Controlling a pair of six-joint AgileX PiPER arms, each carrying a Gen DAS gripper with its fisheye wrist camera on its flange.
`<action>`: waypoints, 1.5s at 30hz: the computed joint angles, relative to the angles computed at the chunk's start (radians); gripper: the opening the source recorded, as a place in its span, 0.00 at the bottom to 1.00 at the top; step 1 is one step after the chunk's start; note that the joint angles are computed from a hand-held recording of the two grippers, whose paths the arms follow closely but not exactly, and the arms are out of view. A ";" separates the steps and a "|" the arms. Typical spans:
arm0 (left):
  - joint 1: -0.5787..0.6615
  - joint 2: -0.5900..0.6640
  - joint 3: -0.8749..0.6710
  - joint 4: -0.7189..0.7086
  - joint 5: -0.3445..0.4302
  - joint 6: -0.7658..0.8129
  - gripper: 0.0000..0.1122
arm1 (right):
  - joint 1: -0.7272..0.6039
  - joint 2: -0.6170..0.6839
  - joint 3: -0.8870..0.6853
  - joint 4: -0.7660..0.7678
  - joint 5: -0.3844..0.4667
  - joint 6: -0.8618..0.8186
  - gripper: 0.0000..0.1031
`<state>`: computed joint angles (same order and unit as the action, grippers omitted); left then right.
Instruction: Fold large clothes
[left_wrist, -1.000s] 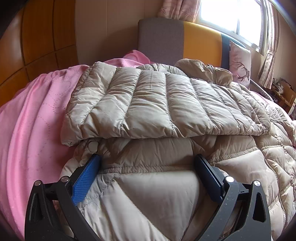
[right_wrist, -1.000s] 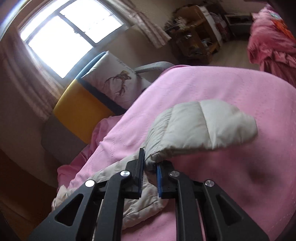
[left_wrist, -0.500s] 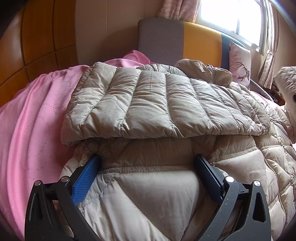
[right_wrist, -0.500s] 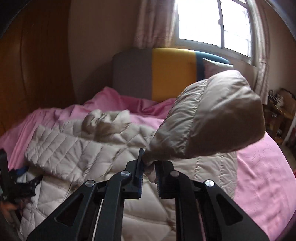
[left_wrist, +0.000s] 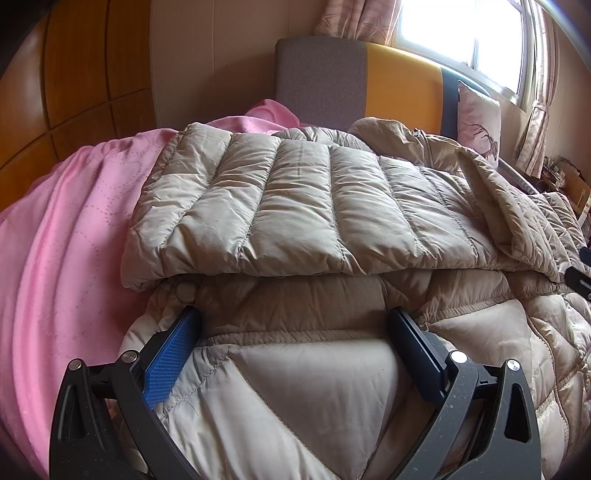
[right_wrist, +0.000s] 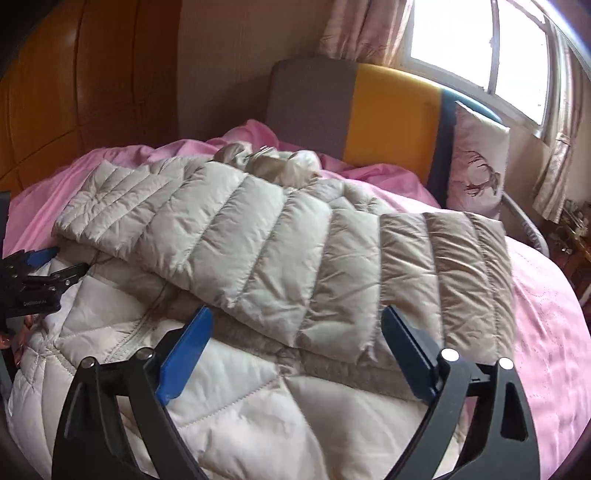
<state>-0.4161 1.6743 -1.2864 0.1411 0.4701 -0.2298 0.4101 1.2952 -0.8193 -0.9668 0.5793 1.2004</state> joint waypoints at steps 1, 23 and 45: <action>-0.007 0.000 -0.012 0.020 0.021 -0.016 0.88 | 0.002 -0.015 0.021 -0.046 0.022 0.076 0.93; -0.126 0.431 -0.842 -0.486 0.483 0.110 0.38 | -0.449 -0.238 0.266 0.176 -0.286 0.164 0.97; 0.010 0.189 -0.301 -0.570 0.140 0.315 0.06 | -0.411 -0.297 0.223 0.266 -0.139 0.110 0.98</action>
